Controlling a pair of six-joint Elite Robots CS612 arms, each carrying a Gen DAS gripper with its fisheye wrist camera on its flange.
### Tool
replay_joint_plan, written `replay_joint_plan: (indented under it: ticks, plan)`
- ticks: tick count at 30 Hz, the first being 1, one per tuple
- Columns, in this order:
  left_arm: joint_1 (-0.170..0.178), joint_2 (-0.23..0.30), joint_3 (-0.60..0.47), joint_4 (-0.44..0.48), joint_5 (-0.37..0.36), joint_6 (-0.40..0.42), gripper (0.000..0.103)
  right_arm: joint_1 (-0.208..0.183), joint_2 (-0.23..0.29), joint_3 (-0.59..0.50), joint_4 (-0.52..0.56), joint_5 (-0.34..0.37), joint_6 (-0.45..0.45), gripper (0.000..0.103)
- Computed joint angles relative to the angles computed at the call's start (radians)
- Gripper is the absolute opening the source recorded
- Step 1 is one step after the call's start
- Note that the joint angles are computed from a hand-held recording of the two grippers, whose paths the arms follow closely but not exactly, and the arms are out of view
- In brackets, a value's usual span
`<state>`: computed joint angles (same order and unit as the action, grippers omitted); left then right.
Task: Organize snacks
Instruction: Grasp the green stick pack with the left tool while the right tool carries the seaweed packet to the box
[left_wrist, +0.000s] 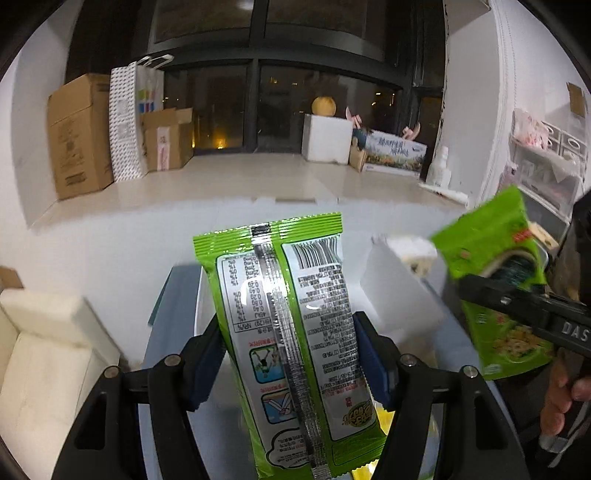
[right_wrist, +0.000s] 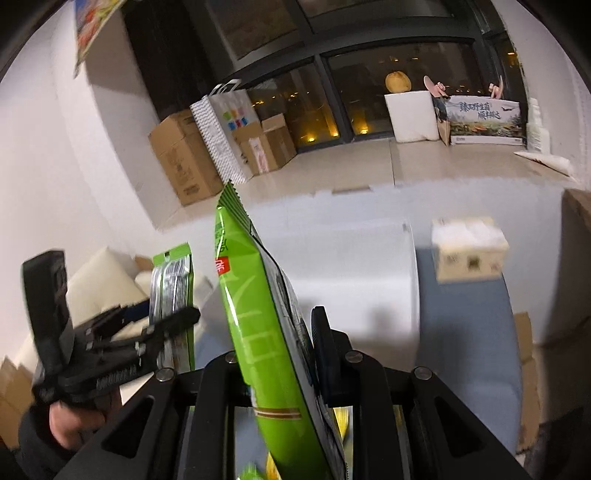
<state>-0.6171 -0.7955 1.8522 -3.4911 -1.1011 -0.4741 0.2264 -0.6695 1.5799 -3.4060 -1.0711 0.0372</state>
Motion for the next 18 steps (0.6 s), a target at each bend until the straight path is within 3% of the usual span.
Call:
replay_joint_plan:
  ticks: [5,7,8,9,10,13,18]
  plan:
    - [0.055,0.042,-0.116,0.062,-0.049,0.024,0.072,0.01,0.076,-0.182,0.083,0.018,0.071,0.022]
    - [0.066,0.061,-0.153,0.093,-0.048,0.033,0.078,0.011,0.096,-0.224,0.122,0.026,0.086,0.028]
    - [0.071,0.069,-0.171,0.117,-0.047,0.038,0.088,0.014,0.105,-0.247,0.15,0.012,0.084,0.058]
    - [0.075,0.075,-0.185,0.142,-0.046,0.047,0.095,0.018,0.112,-0.264,0.17,-0.013,0.084,0.096]
    - [0.077,0.08,-0.19,0.143,-0.039,0.062,0.103,0.021,0.119,-0.271,0.157,-0.048,0.106,0.103]
    - [0.083,0.082,-0.185,0.147,-0.037,0.072,0.103,0.017,0.128,-0.273,0.13,-0.058,0.142,0.103]
    - [0.087,0.075,-0.157,0.142,-0.053,0.046,0.103,0.013,0.114,-0.24,0.137,-0.096,0.125,0.103]
